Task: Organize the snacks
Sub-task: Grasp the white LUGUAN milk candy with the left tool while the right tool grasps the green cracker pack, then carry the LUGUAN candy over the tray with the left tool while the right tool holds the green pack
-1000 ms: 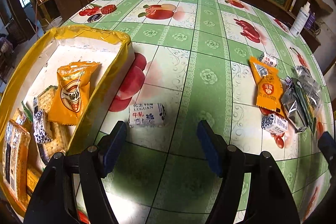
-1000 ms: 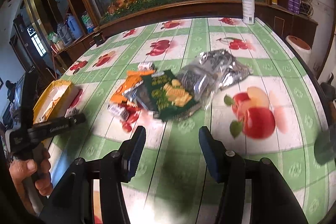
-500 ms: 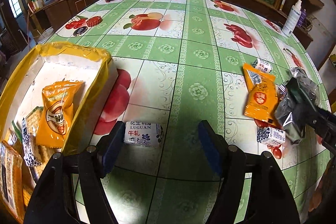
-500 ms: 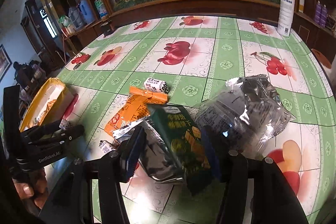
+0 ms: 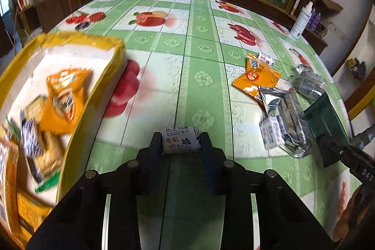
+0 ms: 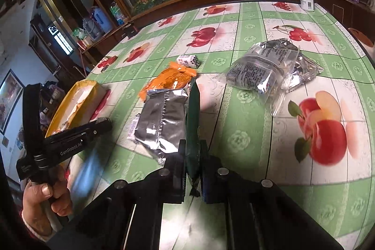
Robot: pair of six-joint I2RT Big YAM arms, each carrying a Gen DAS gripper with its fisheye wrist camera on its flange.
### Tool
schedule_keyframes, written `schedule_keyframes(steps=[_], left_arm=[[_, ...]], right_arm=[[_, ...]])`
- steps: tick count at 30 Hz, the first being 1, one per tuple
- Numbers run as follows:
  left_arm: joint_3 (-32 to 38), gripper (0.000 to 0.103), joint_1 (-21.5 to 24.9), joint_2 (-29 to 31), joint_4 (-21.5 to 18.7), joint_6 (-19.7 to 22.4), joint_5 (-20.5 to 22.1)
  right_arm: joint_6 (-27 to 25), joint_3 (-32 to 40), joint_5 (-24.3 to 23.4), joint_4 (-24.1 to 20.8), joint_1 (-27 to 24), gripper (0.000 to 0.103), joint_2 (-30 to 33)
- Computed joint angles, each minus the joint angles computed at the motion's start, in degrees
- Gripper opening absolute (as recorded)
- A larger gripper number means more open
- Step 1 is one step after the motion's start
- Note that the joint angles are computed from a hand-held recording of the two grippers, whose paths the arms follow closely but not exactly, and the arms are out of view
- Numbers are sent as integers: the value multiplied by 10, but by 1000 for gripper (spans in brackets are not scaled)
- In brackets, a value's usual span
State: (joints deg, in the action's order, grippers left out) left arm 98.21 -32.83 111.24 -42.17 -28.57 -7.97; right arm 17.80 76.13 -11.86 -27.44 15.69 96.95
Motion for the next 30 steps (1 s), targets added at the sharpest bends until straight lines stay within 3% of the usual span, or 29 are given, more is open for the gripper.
schedule_keyframes(steps=[6, 14, 23, 30], left_arm=[[-85, 29, 4, -56, 40, -22, 30], [-128, 29, 2, -95, 74, -24, 41], [-169, 29, -29, -142, 62, -6, -30], [-186, 29, -44, -163, 54, -6, -52]], right_arm=[[24, -51, -12, 35, 6, 10, -43], [34, -86, -19, 52, 21, 10, -68], [39, -107, -19, 64, 35, 9, -96], [33, -107, -12, 57, 60, 9, -103]])
